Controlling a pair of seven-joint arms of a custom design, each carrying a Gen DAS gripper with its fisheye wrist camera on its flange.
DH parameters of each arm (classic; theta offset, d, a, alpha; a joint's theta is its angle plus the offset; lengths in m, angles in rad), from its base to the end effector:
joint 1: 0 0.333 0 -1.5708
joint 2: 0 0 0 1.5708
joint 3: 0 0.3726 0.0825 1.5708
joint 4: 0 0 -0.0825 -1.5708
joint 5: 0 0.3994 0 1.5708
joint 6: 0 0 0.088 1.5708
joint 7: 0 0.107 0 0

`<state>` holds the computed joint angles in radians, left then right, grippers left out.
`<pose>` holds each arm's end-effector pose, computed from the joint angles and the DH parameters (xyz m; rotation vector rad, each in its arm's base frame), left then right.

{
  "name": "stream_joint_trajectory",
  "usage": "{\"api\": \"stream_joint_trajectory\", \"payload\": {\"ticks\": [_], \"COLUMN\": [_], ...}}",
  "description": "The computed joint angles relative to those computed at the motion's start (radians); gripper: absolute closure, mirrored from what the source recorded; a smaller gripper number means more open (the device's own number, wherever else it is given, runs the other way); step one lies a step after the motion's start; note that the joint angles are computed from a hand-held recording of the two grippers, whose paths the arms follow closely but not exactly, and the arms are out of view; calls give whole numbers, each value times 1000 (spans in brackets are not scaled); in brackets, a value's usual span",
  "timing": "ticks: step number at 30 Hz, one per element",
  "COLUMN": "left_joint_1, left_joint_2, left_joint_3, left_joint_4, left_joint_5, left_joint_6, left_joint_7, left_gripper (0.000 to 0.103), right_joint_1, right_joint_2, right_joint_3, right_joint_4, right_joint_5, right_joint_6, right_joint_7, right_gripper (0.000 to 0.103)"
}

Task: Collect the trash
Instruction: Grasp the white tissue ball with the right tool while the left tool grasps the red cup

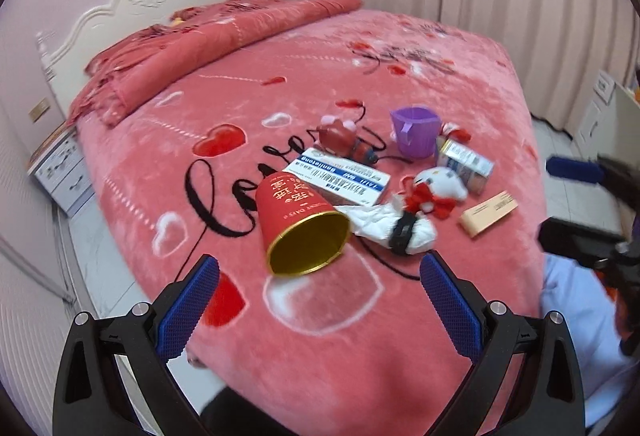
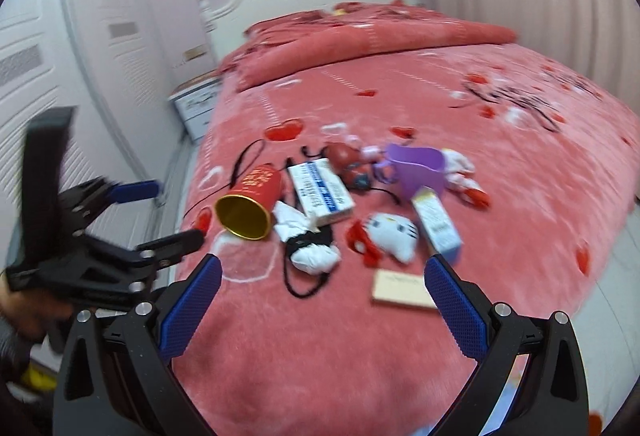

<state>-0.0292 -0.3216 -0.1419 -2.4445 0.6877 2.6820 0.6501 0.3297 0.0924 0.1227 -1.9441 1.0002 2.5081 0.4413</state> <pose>0.4611 -0.1050 0.5207 -1.9253 1.5674 -0.4933 0.5757 0.2698 0.5327 -2.1347 0.7660 -0.0582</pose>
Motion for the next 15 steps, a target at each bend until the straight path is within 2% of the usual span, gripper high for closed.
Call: {"api": "stream_joint_trajectory", "payload": {"ticks": [3,5,9,12,14,15], "left_joint_1": [4,5,17,17,12,3], "left_joint_2": [40,57,93,118,127,133], "left_joint_3": [32,56,74,87,100,113], "left_joint_4": [1,-7,0,6,1,-1], "left_joint_5": [-20,-55,-90,-137,-185,-228], "left_joint_6": [30,64,101,112,137,148], "left_joint_7": [52,98,179,255,312,356], "left_gripper": [4,4,4,4,12,20], "right_joint_1": [-7,-3,-1,13,20,23], "right_joint_2": [55,97,149,188,204,214], "right_joint_3": [4,6,19,23,26,28], "right_joint_4": [61,103,149,177,184,190], "right_joint_5": [1,-42,-87,-143,-172,-186], "right_joint_6": [-73,-101,-141,-138,-125,-125], "right_joint_7": [-11,17,17,30,37,40], "right_gripper": [14,22,32,40,41,43]}}
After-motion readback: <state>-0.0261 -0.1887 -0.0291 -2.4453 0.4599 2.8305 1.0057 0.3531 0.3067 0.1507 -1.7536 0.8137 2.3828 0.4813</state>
